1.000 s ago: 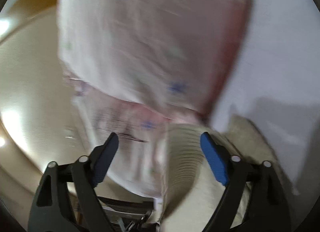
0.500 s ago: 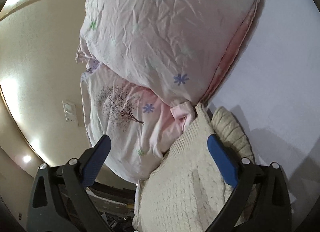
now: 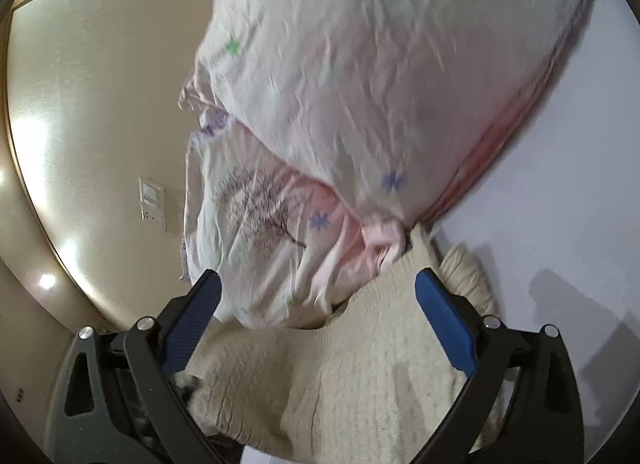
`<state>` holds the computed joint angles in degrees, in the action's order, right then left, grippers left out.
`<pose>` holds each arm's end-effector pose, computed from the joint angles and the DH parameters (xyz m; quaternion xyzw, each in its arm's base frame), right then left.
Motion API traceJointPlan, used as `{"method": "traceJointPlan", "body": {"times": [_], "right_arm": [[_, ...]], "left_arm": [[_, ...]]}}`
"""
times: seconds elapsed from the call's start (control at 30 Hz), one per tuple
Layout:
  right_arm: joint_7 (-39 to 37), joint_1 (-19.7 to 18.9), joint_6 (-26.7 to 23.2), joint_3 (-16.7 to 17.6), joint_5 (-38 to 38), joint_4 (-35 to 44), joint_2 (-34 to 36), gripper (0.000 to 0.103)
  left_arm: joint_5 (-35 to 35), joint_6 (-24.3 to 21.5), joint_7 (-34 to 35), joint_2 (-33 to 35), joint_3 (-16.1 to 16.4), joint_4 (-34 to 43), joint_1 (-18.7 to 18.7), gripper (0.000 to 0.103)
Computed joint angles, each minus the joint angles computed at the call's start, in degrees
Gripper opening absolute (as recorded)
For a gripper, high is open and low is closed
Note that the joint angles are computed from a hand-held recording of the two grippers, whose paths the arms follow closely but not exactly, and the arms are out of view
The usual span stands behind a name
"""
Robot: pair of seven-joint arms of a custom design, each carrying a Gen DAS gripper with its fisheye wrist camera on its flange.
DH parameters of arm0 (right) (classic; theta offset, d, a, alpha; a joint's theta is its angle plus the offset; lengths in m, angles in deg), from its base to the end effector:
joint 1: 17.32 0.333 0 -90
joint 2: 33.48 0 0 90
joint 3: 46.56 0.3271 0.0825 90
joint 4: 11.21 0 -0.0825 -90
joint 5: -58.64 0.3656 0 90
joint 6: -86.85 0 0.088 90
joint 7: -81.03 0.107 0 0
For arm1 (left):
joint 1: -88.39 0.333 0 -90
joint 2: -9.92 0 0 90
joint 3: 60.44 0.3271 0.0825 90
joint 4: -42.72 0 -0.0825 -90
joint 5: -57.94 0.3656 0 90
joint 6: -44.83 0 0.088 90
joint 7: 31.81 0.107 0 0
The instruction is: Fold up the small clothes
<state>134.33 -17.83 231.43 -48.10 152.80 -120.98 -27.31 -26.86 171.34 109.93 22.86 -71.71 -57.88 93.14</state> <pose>0.6053 -0.0308 0.5026 -0.3654 0.7257 0.0888 0.5762 0.6364 -0.0955 0.5105 0.5236 -0.5994 0.5851 0.1556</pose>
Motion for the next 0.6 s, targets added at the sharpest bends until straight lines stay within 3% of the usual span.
{"method": "traceJointPlan", "body": {"times": [0.07, 0.17, 0.23, 0.3, 0.33, 0.37, 0.43, 0.47, 0.5, 0.6], "right_arm": [[1.21, 0.22, 2.47, -0.22, -3.92, 0.08, -0.30, 0.097], [7.40, -0.31, 3.49, -0.86, -13.87, 0.98, 0.59, 0.097], [10.59, -1.61, 0.18, -1.12, -16.41, 1.44, 1.33, 0.098], [14.54, -2.89, -3.88, -1.32, -19.85, 2.37, 2.26, 0.100], [15.92, -3.36, -5.51, -1.29, -21.52, 2.89, 2.67, 0.101], [17.77, -3.68, -7.38, -1.26, -24.21, 3.69, 3.22, 0.101], [20.91, -3.89, -10.09, -0.93, -29.30, 5.24, 4.31, 0.101], [21.88, -4.02, -11.36, -0.69, -31.21, 5.91, 4.84, 0.101], [23.64, -3.96, -13.36, -0.50, -34.32, 7.13, 5.81, 0.101], [26.98, -3.68, -16.99, 0.40, -40.75, 9.46, 8.00, 0.100]], "left_arm": [[3.20, 0.25, -0.69, 4.30, -2.08, 4.90, -3.10, 0.018], [20.59, 1.23, -10.85, 15.03, -4.09, 17.98, -10.85, 0.018], [20.67, -3.23, -12.09, 17.78, -6.78, 21.23, -9.47, 0.018], [15.90, -2.37, -5.72, 14.15, -9.75, 17.16, -5.55, 0.021], [13.82, -0.68, -3.11, 11.68, -9.96, 14.58, -4.26, 0.037], [11.33, 2.62, -0.59, 8.27, -9.45, 10.99, -3.22, 0.065], [10.62, 10.96, 0.61, 4.22, -7.46, 6.78, -3.83, 0.081], [14.96, 16.57, -2.11, 2.80, -4.57, 5.06, -6.12, 0.081], [20.14, 19.00, -6.18, 3.08, -3.68, 4.90, -6.75, 0.081], [33.66, 17.05, -21.40, 6.33, -1.01, 6.69, -7.95, 0.081]]}}
